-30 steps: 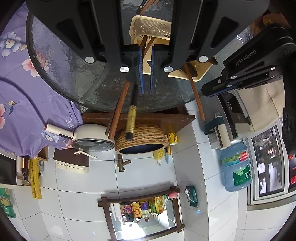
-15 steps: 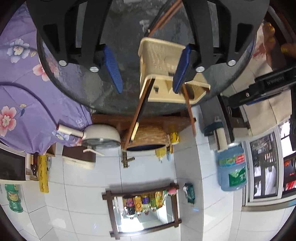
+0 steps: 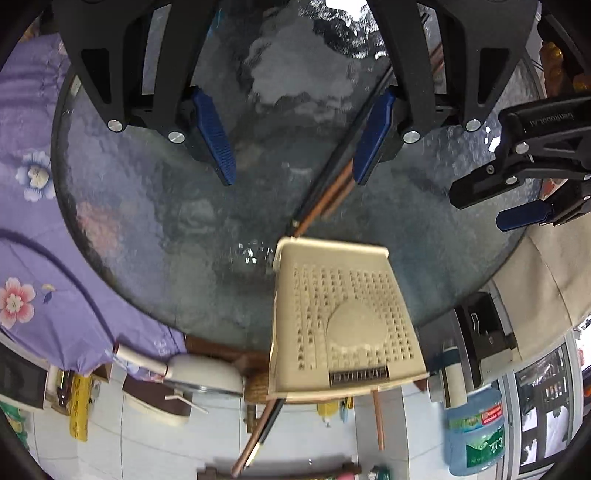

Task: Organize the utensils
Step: 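Move both open tools back down to the remaining utensils on the table, then lower the open left tool over the grey plastic spoon handle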

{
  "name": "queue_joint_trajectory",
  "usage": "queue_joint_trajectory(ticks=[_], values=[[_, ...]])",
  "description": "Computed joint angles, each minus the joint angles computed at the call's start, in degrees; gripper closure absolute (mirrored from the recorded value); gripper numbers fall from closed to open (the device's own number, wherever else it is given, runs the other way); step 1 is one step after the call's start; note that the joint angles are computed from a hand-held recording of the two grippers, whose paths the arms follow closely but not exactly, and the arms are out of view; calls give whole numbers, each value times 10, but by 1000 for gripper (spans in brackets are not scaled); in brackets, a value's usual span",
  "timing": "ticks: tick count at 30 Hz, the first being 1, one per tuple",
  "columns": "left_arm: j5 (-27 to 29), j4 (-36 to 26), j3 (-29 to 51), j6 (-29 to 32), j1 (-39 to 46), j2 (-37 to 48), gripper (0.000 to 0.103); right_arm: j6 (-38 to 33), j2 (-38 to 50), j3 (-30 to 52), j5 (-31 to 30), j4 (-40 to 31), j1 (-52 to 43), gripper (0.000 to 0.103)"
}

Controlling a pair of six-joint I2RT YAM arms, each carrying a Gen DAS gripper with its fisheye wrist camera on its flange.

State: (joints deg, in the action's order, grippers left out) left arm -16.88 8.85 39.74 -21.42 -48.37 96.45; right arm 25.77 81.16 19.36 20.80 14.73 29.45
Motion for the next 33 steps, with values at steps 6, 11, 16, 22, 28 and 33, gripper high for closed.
queue_joint_trajectory(ticks=[6, 11, 16, 22, 28, 33], values=[[14, 7, -13, -22, -8, 22, 26, 42, 64, 3, 5, 6, 27, 37], [9, 9, -21, -29, -11, 23, 27, 61, 90, 11, 11, 2, 43, 37], [13, 8, -21, -31, -7, 26, 27, 68, 103, 25, 32, -14, 61, 37], [13, 12, -23, -33, -8, 26, 27, 67, 104, 28, 42, -29, 71, 37], [26, 13, -29, -41, -3, 26, 27, 64, 83, 12, 43, -37, 70, 37], [25, 12, -29, -43, -12, 25, 27, 55, 65, -9, 27, -29, 39, 37]])
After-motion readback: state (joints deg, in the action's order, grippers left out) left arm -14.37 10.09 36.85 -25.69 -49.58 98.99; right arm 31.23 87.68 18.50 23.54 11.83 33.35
